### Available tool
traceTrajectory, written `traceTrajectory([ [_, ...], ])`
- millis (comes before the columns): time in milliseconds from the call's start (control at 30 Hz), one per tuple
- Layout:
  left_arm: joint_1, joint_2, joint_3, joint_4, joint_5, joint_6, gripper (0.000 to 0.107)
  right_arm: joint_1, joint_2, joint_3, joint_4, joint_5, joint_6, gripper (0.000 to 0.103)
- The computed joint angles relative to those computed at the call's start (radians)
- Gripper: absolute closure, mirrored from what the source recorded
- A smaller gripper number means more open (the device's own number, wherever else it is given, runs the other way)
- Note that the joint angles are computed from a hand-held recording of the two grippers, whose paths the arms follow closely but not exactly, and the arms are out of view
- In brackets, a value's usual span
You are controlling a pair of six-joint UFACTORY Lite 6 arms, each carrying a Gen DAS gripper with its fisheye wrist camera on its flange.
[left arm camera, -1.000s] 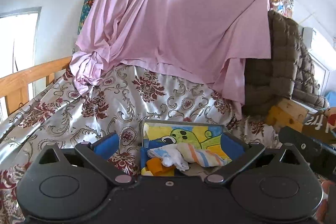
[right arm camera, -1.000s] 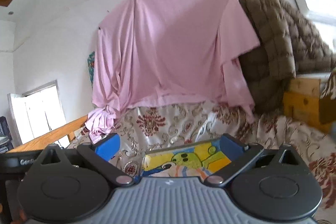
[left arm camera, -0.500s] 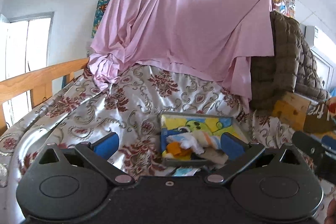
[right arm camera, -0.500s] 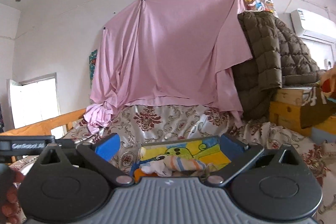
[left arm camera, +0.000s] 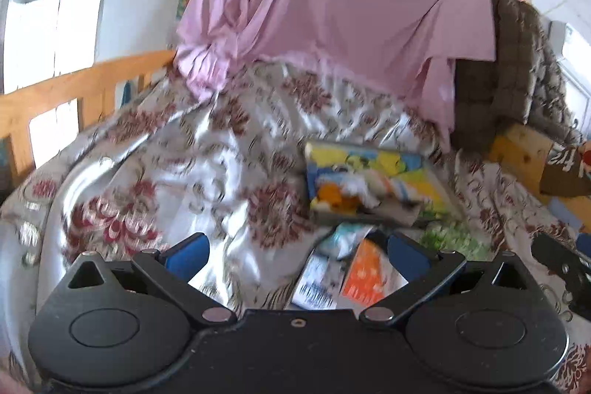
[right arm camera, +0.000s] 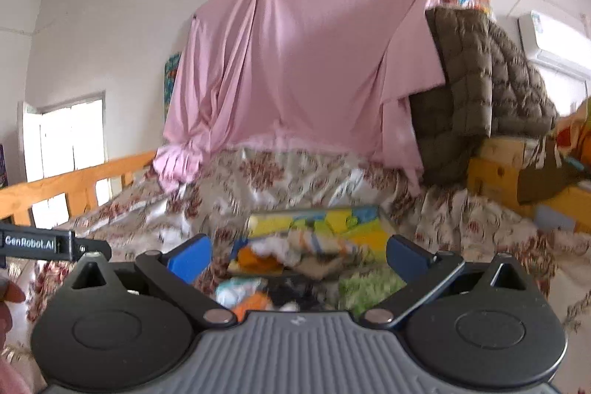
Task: Organize soft objects
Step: 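Lift both tools away from the tray toward the remaining items, then grasp the printed snack packet with the left tool while the right tool grasps the grey cloth bag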
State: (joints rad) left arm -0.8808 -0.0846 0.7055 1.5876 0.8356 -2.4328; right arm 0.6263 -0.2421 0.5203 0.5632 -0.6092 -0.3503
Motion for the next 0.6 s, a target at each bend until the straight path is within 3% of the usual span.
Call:
traceTrajectory([
  [333,0.099,0.059,0.043,-0.195,-0.172,0.268,0.005,0.025,0.058,0.047,0.218,0.179,-0.206,0.000],
  [467,0.178,0.107,0.092,-0.304,-0.301,0.492,0.005,-0.010,0.077,0.068,0.152,0.254,-0.147,0.000],
  [600,0.269,0.162,0.136,-0.472,-0.434,0.745,0.005,-0.079,0.118,0.115,-0.088,0.361,0.074,0.000],
])
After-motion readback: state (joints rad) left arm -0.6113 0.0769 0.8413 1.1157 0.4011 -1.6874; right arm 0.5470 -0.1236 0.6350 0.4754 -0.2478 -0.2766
